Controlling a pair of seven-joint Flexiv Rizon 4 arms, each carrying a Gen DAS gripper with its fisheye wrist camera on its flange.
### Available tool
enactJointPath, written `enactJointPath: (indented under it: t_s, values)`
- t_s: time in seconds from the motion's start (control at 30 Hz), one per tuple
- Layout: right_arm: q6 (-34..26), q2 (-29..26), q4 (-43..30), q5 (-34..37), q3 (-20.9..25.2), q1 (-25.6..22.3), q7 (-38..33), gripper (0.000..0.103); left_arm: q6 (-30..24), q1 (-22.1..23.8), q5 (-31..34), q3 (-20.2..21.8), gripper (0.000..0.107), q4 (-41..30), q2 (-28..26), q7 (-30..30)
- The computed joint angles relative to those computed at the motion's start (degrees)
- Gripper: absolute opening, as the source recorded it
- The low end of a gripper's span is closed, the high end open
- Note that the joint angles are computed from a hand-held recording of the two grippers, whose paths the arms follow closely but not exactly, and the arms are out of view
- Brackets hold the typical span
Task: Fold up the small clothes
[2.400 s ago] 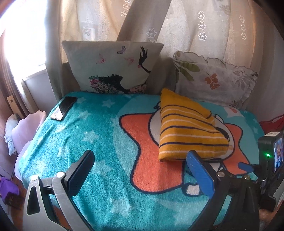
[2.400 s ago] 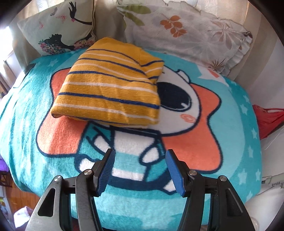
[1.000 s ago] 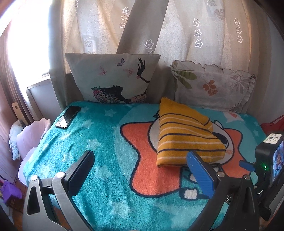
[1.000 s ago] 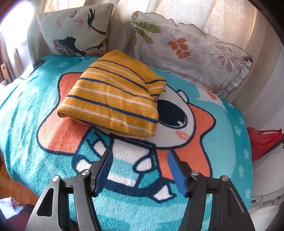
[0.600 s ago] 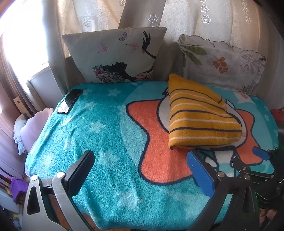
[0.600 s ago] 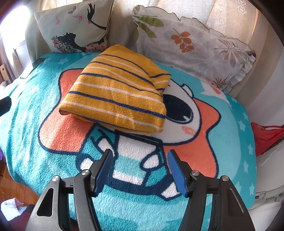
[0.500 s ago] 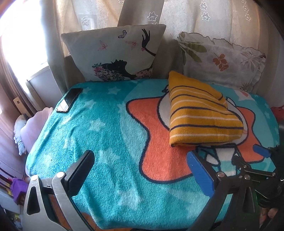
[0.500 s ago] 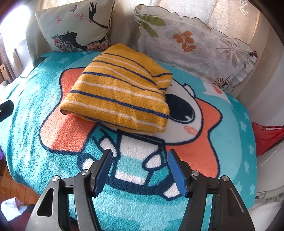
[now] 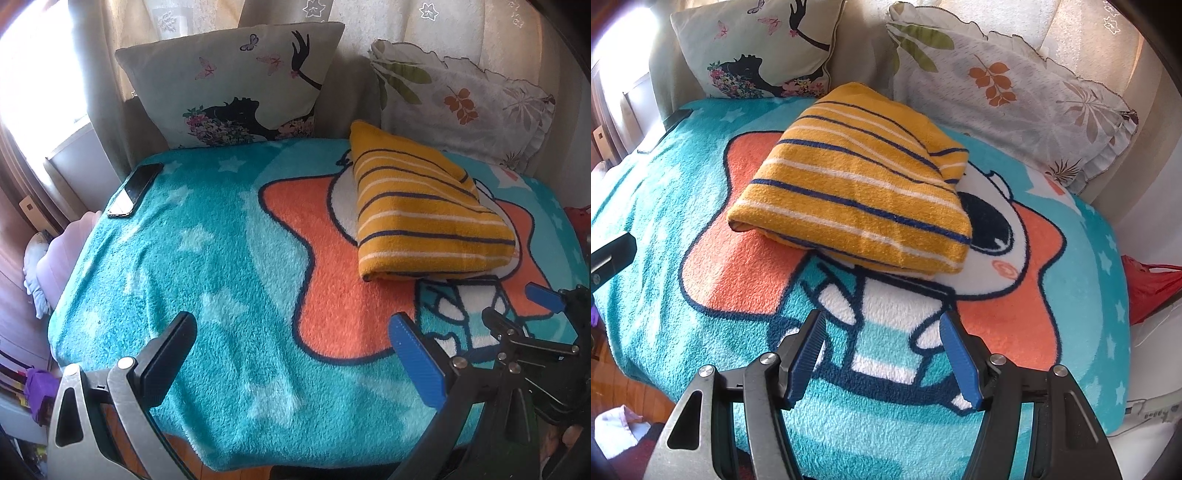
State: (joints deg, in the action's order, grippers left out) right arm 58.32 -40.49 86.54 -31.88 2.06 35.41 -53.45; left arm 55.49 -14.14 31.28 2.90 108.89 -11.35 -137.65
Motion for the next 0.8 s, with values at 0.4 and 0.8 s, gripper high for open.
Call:
enactJointPath:
  t_s: [0.4,0.8]
  values:
    - [-0.48,-0.81,-1.31,0.75,0.17,0.04,-0.26,0.068,0.75,0.4,-2.38,0.01,0.103,0.35,-0.92,2.13]
    - [-0.88,-1.01,-1.47,0.84,-0.07,-0.01,-1.02,0.069,-0.38,-0.35,-3.29,0.45,0.103,0.01,-1.7,1.65]
